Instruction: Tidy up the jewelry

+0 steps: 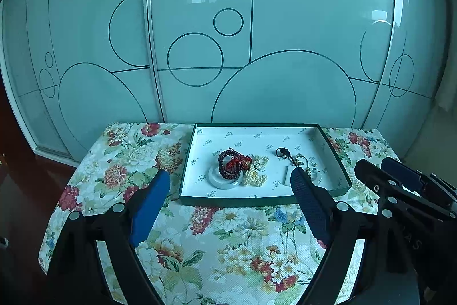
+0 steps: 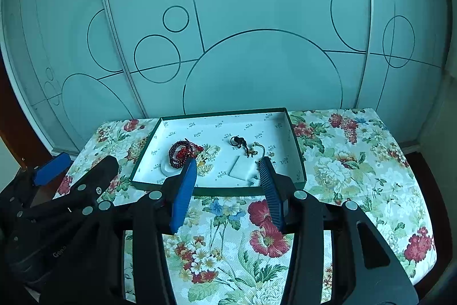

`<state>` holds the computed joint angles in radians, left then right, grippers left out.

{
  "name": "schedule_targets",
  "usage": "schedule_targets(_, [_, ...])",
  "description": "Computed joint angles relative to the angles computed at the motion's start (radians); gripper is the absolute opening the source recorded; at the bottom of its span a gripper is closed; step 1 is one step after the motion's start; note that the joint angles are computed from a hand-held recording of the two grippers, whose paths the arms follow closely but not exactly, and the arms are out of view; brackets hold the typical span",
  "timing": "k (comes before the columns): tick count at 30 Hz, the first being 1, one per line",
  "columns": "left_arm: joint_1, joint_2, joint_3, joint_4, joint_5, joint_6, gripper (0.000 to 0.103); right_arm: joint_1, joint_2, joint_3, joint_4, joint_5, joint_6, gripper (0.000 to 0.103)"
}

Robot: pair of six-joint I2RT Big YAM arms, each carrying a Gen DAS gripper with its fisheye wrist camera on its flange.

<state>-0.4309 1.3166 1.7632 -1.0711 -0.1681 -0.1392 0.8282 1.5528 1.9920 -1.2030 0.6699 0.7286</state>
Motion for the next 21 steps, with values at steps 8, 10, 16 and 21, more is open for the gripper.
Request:
schedule_targets(8, [-0.001, 0.000, -0.018, 0.005, -0.014, -0.040, 0.087, 0.007, -0.007, -0.022, 0.009, 0.001, 0.001, 0.046])
schedule_targets(10, [0.000, 0.004, -0.020, 0.001, -0.012, -0.041, 0.087, 0.007, -0.013, -0.038, 0.021, -0.007, 0.003, 0.046])
schedule_targets(16, [0.007, 0.026, -0.025, -0.016, -0.036, -0.041, 0.087, 0.004, -0.029, -0.069, 0.034, 0.003, 0.004, 0.054])
schedule_targets(21, [0.040, 0.048, -0.046, -0.039, -0.015, -0.033, 0.087, -0.024, -0.069, -0.139, 0.042, 0.010, 0.017, 0.061])
